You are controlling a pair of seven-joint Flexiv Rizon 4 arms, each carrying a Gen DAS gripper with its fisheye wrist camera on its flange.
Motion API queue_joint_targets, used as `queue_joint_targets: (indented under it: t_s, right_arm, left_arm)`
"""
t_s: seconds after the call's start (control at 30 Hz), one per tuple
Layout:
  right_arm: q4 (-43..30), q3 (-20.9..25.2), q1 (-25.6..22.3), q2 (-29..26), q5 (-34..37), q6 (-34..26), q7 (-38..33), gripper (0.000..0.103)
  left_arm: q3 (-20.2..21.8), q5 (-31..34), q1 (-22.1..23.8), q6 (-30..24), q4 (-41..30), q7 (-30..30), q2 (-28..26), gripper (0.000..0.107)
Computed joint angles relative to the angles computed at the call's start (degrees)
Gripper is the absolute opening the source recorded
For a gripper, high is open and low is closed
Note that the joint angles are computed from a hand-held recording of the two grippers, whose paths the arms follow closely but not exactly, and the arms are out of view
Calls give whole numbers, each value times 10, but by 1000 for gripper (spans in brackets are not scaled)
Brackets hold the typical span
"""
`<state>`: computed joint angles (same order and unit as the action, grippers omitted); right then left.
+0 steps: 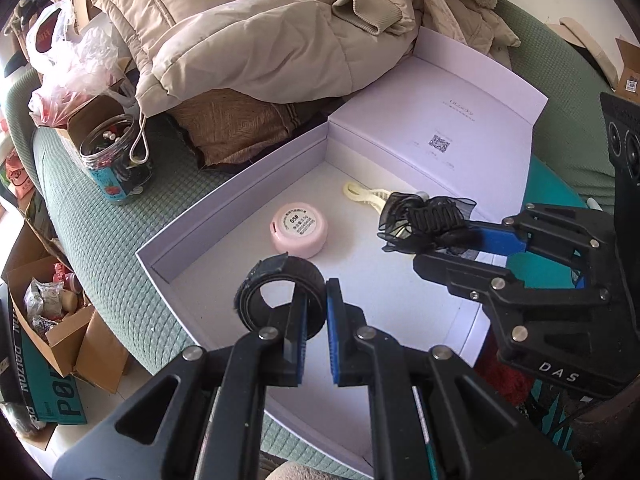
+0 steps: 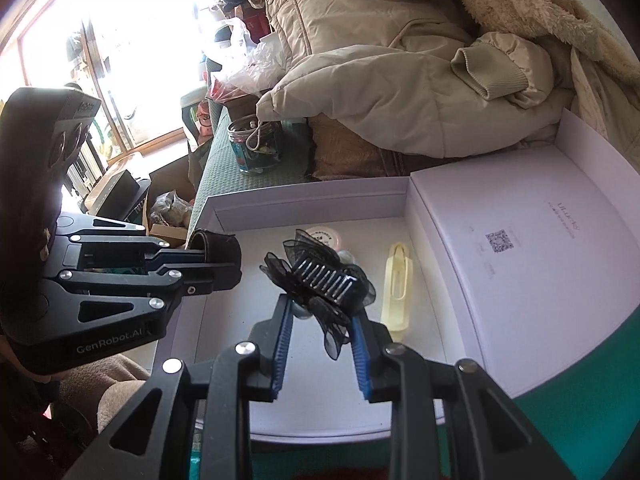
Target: Organize objects
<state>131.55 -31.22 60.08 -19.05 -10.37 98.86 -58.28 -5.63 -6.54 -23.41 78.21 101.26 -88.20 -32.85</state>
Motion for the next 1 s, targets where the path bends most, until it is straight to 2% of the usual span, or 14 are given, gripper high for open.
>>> queue_joint_targets:
  t_s: [0.07, 0.33, 0.6, 0.67, 0.77, 1.0]
  right_arm:
    - [-7, -12, 4, -9, -2, -3, -2, 27]
    - [-46, 27, -59, -40, -21, -27, 6, 27]
    - [-91, 123, -167, -66, -67, -52, 27, 27]
    - [-99, 134, -180, -71, -79, -61, 36, 27]
    - [-111, 163, -210, -77, -92, -73, 49, 27]
    - [-123, 195, -246, -82, -125, -91, 78, 28]
  left_arm:
    - [1, 3, 0, -4, -19, 5, -14, 8]
    - [3, 4, 3, -27, -82, 27, -63, 8]
    - [26, 13, -3, -51, -124, 22, -96, 8]
    - [16, 7, 5, -56, -128, 26, -101, 8]
    - [24, 12, -1, -64, -140, 21, -110, 8]
    - [24, 12, 3, -76, -151, 18, -120, 8]
